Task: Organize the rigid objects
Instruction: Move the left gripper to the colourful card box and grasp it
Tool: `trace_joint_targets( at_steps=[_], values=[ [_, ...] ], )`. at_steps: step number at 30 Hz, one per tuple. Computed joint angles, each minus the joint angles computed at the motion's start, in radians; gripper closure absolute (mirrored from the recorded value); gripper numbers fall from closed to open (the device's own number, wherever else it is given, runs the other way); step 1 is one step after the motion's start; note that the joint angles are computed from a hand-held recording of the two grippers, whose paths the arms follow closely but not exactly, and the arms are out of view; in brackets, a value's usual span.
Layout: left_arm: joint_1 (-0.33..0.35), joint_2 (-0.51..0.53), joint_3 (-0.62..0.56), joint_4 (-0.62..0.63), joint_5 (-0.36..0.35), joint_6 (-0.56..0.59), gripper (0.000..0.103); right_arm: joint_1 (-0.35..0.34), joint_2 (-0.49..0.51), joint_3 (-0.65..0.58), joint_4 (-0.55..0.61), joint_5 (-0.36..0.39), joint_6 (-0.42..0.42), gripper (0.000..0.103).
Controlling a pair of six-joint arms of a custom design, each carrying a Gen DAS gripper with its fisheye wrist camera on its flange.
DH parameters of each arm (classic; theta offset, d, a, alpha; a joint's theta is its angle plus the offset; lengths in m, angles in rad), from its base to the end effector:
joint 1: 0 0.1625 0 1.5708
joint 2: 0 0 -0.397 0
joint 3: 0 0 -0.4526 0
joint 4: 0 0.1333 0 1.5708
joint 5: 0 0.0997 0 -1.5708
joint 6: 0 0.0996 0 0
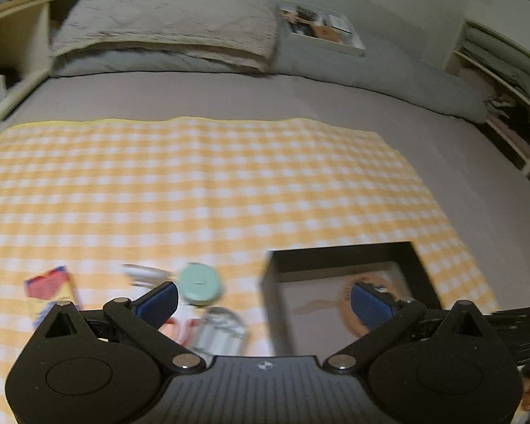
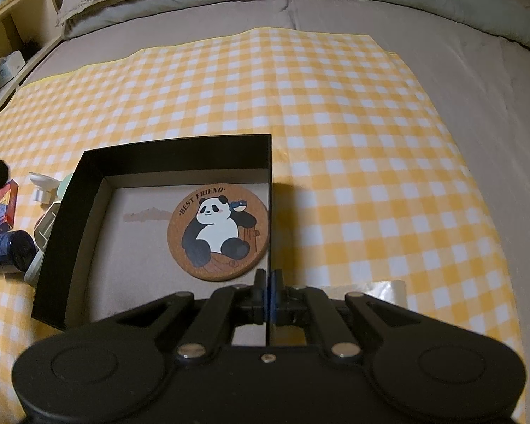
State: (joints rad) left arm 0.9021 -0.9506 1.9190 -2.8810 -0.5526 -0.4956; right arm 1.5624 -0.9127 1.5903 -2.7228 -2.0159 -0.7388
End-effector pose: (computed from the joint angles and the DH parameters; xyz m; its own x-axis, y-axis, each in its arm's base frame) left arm -0.2000 -0.6049 0.0968 -0.7957 -0.2622 -0.5460 0.2338 0.6986 -0.6762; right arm 0.0843 -0.7259 0.1584 -0.6710 -0.4480 0.5908 -0.6011 0.7952 -0.0798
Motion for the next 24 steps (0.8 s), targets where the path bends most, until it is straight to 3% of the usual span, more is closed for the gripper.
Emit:
trace_joint_targets(
  at_steps=[9,17,24],
  values=[
    [0.036,-0.126,0.095,0.115,0.107,-0.122,0.000,0.001,0.002,0.000,-0.002,0.001,0.001,0.100],
    [0.090,-0.222,0.142,0.365,0.202,-0.327,0.000,0.002,0.004,0.000,-0.001,0.000,-0.001,0.100],
    [0.135,-0.279,0.159,0.518,0.223,-0.453,0.000,0.000,0.003,-0.001,0.001,0.001,-0.004,0.100]
  ],
)
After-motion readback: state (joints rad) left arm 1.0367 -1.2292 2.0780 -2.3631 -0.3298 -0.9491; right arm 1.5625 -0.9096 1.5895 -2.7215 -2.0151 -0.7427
